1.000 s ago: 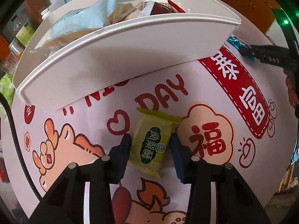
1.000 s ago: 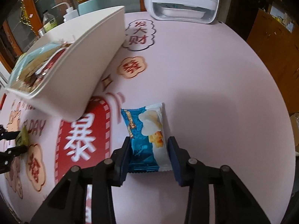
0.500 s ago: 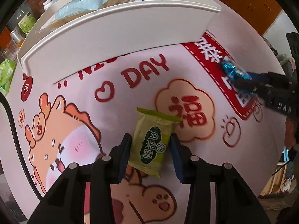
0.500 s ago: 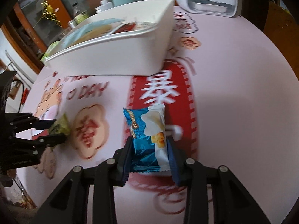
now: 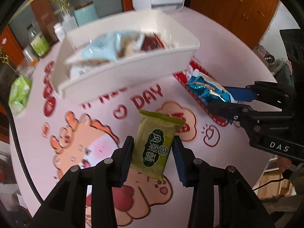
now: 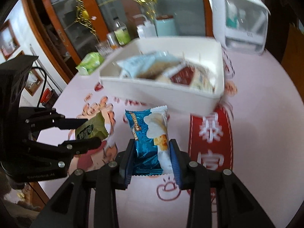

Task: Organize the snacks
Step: 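Carry both packets over the white tray and open both tools to drop them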

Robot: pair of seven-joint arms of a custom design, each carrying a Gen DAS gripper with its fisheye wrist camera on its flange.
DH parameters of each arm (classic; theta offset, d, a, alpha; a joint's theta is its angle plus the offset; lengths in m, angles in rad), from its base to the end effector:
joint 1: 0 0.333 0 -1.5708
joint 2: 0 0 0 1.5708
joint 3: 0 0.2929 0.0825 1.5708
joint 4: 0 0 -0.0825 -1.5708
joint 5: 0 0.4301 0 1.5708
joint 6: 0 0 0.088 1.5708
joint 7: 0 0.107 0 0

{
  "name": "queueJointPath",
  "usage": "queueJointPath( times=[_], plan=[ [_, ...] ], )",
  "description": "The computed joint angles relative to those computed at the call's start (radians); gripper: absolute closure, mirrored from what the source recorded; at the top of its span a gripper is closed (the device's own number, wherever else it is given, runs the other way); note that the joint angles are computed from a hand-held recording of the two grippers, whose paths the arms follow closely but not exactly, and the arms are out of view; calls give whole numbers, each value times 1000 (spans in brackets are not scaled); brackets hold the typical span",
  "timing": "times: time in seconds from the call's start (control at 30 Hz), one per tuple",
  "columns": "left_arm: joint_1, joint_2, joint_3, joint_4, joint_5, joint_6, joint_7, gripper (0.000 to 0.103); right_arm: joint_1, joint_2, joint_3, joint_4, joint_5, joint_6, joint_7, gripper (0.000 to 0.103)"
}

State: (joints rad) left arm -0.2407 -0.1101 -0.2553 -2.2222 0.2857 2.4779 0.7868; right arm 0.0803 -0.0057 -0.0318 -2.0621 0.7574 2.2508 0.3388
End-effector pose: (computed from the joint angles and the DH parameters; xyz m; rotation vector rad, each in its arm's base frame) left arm 0.5104 -0.2788 0.4116 -2.0788 1.8985 -0.4542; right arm 0.6086 0.0487 0.4173 -2.3272 0.8806 -0.0763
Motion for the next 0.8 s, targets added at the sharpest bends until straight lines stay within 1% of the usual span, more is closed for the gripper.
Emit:
queueJointPath(
  times=[0.1, 0.2, 0.23, 0.33, 0.5, 0.67, 0.8],
  plan=[
    [17, -36, 5, 24, 58, -38, 20, 63, 14, -6, 11, 26, 15, 31, -19, 68],
    [44, -43, 5, 71, 144, -78, 24, 63, 29, 8, 22, 72, 22, 84, -20, 68],
    [53, -42, 7, 91, 171, -91, 25, 63, 36, 20, 27, 97, 15, 108, -2, 68],
    [75, -31, 12, 152, 232, -118, 33, 63, 42, 64, 37, 179, 6, 142, 35, 68],
    [100, 24, 29, 268, 310, -154, 52, 63, 40, 152, 62, 335, -27, 166, 125, 67],
    [118, 130, 72, 406, 298, -152, 86, 63, 42, 291, 89, 533, -130, 171, 284, 67],
    [116, 233, 102, 522, 266, -174, 102, 63, 49, 436, 101, 733, -246, 118, 440, 67]
  ],
)
